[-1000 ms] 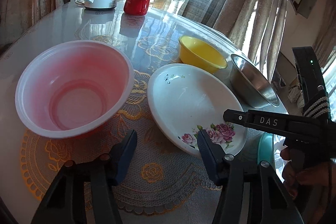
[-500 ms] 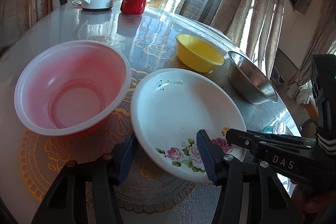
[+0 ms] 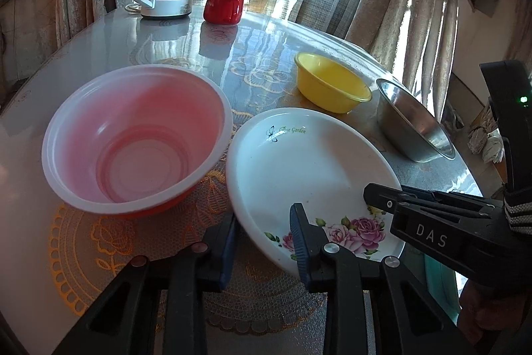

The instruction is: Organize plates and bowls

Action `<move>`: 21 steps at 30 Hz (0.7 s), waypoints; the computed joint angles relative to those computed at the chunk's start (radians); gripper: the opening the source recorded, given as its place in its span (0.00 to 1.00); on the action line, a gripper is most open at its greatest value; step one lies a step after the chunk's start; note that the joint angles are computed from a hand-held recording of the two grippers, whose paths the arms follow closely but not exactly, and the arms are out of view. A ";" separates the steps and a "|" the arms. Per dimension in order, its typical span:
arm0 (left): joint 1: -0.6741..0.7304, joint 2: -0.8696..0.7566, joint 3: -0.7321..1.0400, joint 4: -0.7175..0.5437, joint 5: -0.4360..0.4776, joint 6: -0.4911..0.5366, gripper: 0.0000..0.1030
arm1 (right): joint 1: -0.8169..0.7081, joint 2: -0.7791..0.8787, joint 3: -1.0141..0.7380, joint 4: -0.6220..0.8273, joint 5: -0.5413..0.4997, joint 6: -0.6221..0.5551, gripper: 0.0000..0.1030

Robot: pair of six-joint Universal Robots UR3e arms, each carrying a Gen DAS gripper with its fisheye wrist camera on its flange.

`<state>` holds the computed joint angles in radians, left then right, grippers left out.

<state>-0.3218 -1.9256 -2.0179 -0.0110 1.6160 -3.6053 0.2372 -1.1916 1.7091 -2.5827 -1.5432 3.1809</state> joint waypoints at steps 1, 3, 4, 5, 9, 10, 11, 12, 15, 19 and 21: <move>-0.004 -0.001 0.004 -0.004 0.007 -0.003 0.28 | 0.007 -0.005 0.009 -0.010 -0.015 -0.002 0.24; -0.010 0.000 0.009 -0.013 0.025 -0.005 0.28 | 0.000 -0.032 0.051 -0.039 -0.007 0.003 0.20; -0.012 0.000 0.009 -0.013 0.027 -0.006 0.28 | -0.009 -0.055 0.086 -0.061 0.007 0.008 0.18; -0.010 0.004 0.003 -0.009 0.026 -0.006 0.29 | -0.015 -0.076 0.115 -0.080 0.017 0.015 0.16; -0.012 0.008 -0.011 0.023 0.027 -0.002 0.29 | -0.046 -0.155 0.234 -0.180 0.072 0.029 0.15; -0.015 0.009 -0.015 0.032 0.028 0.001 0.29 | -0.057 -0.169 0.258 -0.201 0.089 0.034 0.15; -0.017 0.009 -0.016 0.040 0.027 0.004 0.29 | -0.069 -0.182 0.280 -0.216 0.107 0.040 0.15; -0.018 0.010 -0.018 0.044 0.024 0.006 0.29 | -0.085 -0.203 0.304 -0.225 0.129 0.044 0.15; -0.017 0.009 -0.020 0.055 0.003 0.014 0.29 | -0.112 -0.240 0.362 -0.272 0.165 0.044 0.15; -0.042 0.005 -0.018 0.090 0.021 0.030 0.29 | -0.129 -0.300 0.428 -0.308 0.161 0.040 0.15; -0.051 0.004 -0.020 0.106 0.027 0.032 0.29 | -0.131 -0.313 0.442 -0.317 0.157 0.045 0.15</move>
